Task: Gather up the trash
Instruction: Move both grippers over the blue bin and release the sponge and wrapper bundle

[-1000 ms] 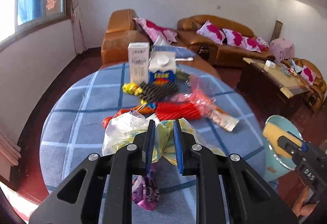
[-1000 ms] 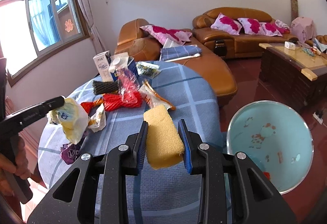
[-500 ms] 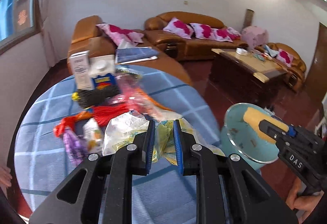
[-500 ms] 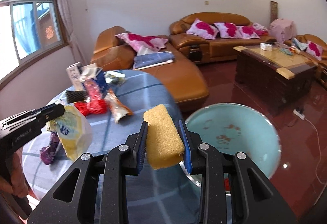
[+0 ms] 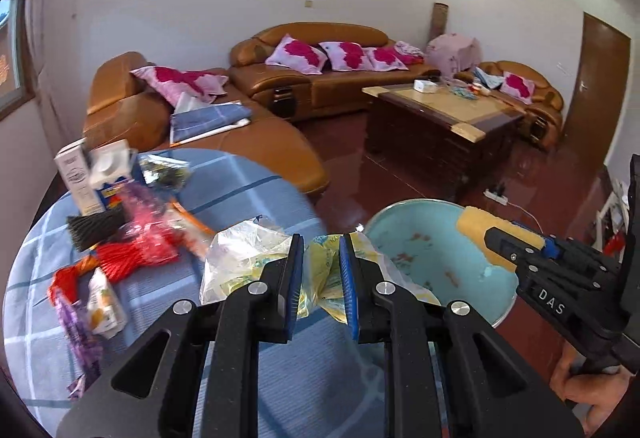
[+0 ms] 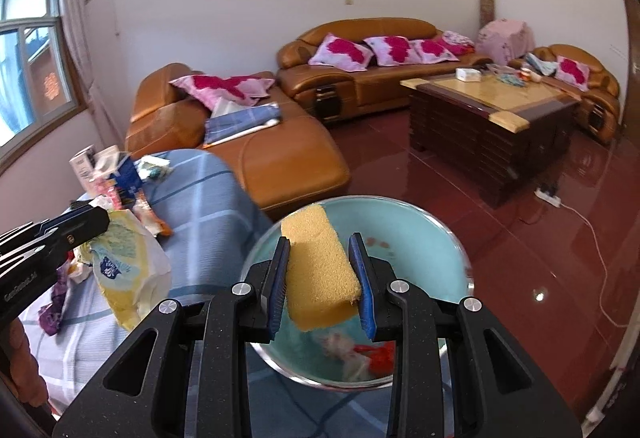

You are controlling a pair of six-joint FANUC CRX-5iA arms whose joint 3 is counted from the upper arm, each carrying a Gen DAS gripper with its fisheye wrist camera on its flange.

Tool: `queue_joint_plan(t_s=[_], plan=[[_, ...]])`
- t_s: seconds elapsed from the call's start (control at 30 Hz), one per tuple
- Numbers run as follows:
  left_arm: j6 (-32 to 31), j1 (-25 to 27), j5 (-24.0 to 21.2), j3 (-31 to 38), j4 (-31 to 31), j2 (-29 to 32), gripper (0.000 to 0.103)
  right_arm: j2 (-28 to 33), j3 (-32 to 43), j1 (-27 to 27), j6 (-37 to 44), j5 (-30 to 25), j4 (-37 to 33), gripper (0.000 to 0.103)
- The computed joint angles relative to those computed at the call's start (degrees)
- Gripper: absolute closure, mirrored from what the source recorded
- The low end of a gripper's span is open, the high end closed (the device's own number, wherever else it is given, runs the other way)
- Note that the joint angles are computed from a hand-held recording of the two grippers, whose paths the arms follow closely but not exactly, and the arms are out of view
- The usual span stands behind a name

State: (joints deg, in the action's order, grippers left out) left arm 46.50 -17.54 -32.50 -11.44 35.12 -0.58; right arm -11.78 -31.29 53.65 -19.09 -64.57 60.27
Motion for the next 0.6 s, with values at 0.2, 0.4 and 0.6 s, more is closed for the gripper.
queue_joint_plan(t_s=[0.2, 0.4, 0.6], plan=[[1.33, -3.12, 0.33, 2.34, -1.88, 2.56, 0.085, -1.81, -1.80, -0.82, -1.47, -1.76, -0.82, 0.072], [2.86, -5.60, -1.10, 5.36, -3.53, 6.14, 0.085, -2.86, -3.10, -1.64, -2.93, -2.18, -2.90, 0.072], [4.52, -7.31, -2.54, 8.25, -4.57, 9.31, 0.085, -2.87, -3.37, -2.19, -2.75, -2.33, -4.16, 0.072]])
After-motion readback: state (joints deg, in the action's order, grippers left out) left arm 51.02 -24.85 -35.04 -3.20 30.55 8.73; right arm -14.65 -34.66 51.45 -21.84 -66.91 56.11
